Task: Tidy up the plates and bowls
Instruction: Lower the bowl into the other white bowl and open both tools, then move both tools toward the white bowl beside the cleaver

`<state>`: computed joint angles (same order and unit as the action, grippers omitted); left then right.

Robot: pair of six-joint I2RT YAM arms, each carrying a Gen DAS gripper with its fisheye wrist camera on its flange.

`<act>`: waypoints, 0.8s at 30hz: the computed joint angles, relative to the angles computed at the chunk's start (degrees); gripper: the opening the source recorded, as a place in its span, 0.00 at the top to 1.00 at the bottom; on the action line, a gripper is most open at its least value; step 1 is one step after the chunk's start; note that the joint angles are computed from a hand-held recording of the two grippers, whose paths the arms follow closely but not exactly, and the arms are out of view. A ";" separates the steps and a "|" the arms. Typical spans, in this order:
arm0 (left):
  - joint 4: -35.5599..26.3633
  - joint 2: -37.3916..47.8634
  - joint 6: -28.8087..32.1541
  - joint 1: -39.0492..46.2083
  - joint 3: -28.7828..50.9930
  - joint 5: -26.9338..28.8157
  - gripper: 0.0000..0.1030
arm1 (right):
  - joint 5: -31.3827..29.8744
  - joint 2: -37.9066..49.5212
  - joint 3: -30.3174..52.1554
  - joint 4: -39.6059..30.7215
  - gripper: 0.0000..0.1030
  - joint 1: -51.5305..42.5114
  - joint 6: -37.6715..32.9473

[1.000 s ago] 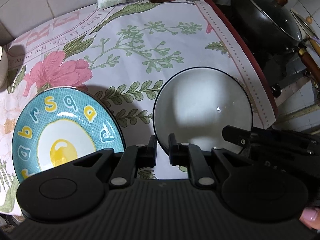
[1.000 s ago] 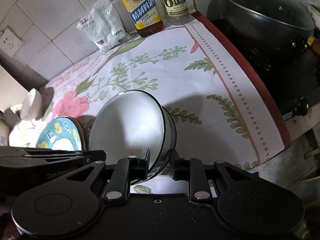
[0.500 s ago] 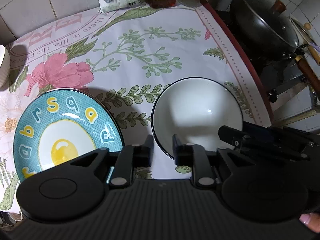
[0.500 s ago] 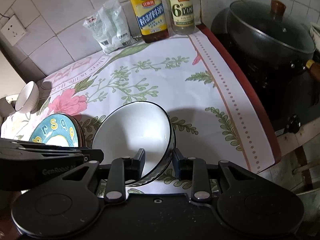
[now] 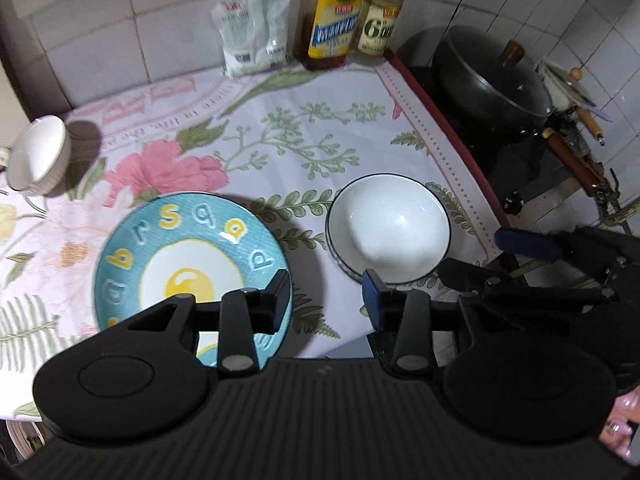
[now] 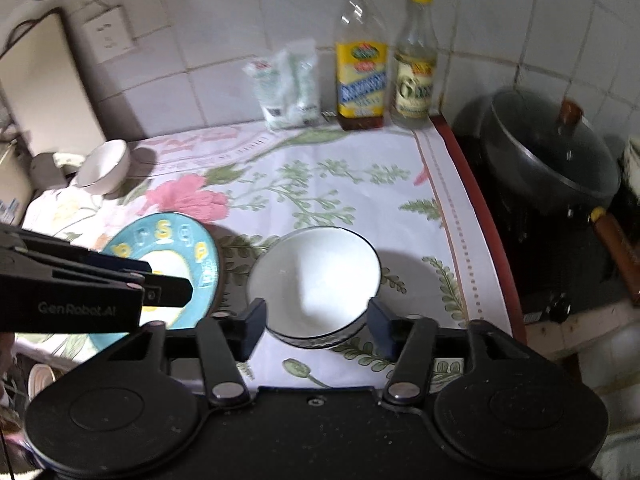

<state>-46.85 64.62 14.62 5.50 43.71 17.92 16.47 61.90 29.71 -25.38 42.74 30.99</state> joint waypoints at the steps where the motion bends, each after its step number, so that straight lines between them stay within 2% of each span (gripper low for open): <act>1: -1.61 -1.56 1.54 1.64 0.27 0.69 0.60 | 1.40 -0.92 0.90 -1.97 0.34 2.00 0.93; 4: -6.99 -4.91 6.74 7.75 1.83 3.82 0.60 | 4.36 -2.68 3.72 -7.02 0.29 7.26 3.68; 12: -19.51 -8.38 22.01 25.75 7.96 11.04 0.51 | 12.56 -0.36 13.80 -19.21 0.28 20.56 10.67; 19: -31.09 -5.10 38.04 42.27 15.02 16.76 0.49 | 16.25 5.18 23.02 -26.24 0.28 27.47 12.87; 24: -35.02 -3.93 45.69 51.00 17.60 18.85 0.47 | 18.22 8.11 26.90 -26.22 0.28 31.47 12.49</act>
